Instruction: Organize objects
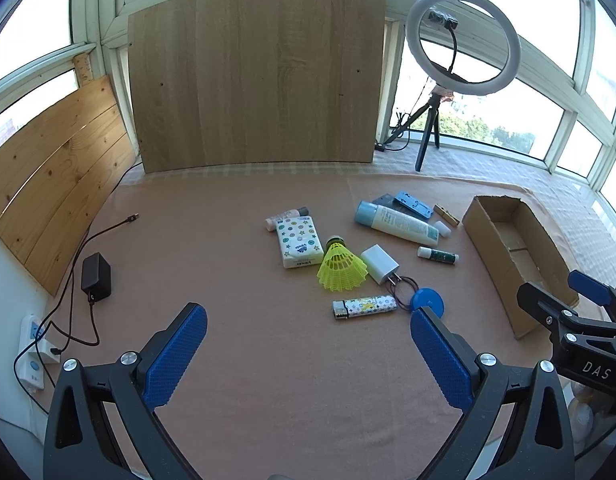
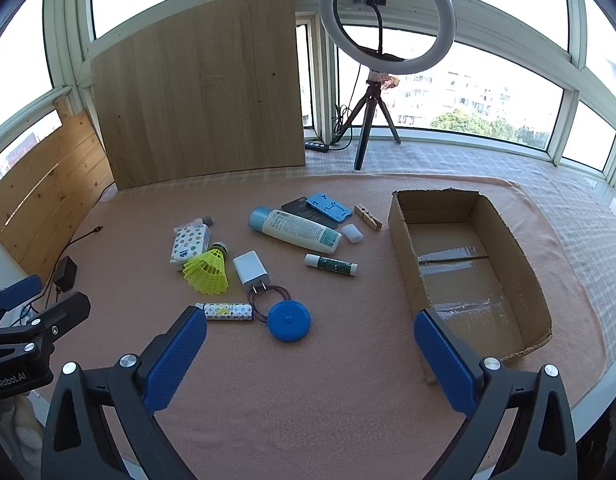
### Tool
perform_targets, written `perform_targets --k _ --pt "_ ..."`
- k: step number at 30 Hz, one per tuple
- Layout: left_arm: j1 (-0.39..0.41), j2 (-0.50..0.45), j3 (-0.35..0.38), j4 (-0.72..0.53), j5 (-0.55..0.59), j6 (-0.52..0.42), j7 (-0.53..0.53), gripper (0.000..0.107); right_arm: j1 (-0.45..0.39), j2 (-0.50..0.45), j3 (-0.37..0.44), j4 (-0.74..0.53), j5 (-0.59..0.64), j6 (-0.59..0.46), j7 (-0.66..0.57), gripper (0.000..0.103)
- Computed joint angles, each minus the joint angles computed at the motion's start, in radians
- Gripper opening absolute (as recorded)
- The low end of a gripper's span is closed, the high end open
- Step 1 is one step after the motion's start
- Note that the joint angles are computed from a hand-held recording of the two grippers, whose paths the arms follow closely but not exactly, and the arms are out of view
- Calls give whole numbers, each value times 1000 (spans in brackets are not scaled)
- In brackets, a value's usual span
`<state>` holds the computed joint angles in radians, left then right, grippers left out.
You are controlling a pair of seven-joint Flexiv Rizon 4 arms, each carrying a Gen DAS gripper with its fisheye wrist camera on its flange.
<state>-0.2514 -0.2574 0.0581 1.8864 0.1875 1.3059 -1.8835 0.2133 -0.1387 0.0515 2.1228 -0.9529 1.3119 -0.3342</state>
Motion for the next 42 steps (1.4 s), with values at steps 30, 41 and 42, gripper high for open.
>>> perform_targets --k 30,41,42 --pt "10 -52 -21 -2 -76 28 79 103 24 -45 6 -19 189 -3 -156 103" --pt "40 -142 -67 -29 -187 31 232 103 29 -107 19 -57 351 -12 -323 103" --pt "44 -154 -73 -37 -196 24 253 103 30 -115 21 -63 369 -15 -344 103"
